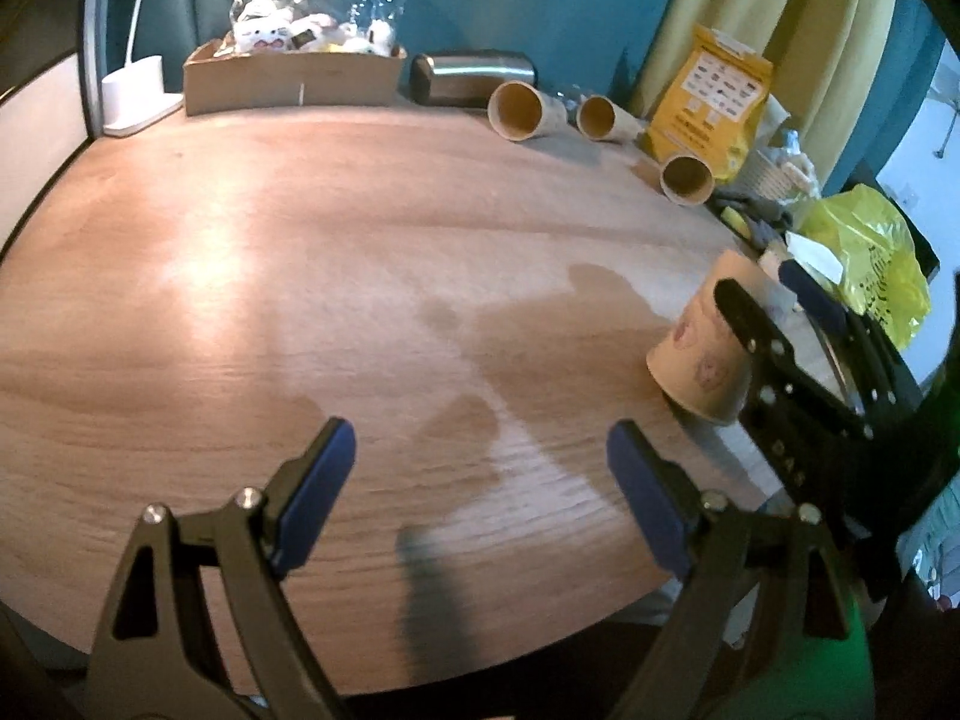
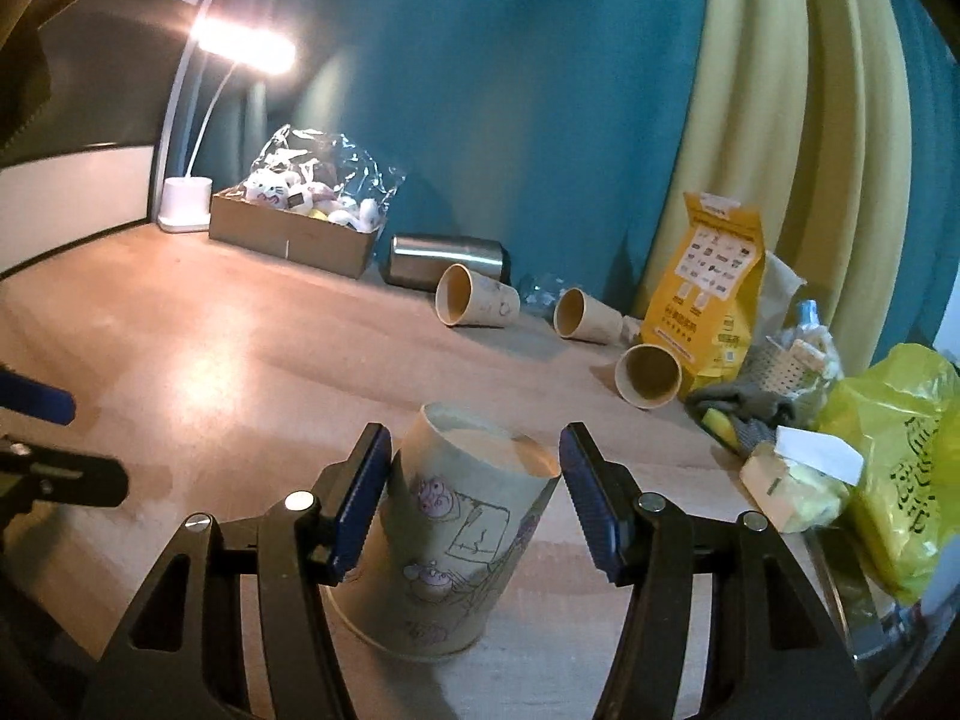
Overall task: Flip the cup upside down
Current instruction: 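Set the cup upside down on the table and open the right gripper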
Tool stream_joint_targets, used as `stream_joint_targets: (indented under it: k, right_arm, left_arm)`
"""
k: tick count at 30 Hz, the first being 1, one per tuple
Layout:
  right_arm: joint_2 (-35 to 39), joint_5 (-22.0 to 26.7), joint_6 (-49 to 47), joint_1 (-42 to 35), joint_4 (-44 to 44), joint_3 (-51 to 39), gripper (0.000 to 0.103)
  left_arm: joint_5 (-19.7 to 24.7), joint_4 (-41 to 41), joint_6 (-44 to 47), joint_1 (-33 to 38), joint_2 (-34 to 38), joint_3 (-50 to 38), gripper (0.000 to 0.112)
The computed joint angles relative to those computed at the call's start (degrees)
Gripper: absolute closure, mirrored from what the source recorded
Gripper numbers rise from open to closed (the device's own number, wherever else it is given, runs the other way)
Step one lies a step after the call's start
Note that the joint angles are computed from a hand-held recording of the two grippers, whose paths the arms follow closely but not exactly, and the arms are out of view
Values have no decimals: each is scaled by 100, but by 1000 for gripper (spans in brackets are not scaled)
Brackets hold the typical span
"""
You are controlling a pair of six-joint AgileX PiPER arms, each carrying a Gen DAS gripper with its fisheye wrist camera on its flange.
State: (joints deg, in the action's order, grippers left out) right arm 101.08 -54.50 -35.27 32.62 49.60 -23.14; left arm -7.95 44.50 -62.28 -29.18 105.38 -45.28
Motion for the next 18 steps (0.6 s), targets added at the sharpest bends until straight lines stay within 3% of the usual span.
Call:
stream_joint_targets:
  k: [7,9,14,18]
  right_arm:
    - [-34,-238,108,524,310,319,41]
    - [-134,68,194,416,167,307,41]
    - [-368,280,305,384,231,372,41]
    - [-913,692,415,219,183,493,40]
  left_arm:
    - [-148,-818,825,-107,-12,168,25]
    - [-126,-1171,1153,-156,-51,214,25]
    - [-125,-2238,2146,-236,-197,349,25]
    - [-161,-3464,3289,-378,-385,467,25]
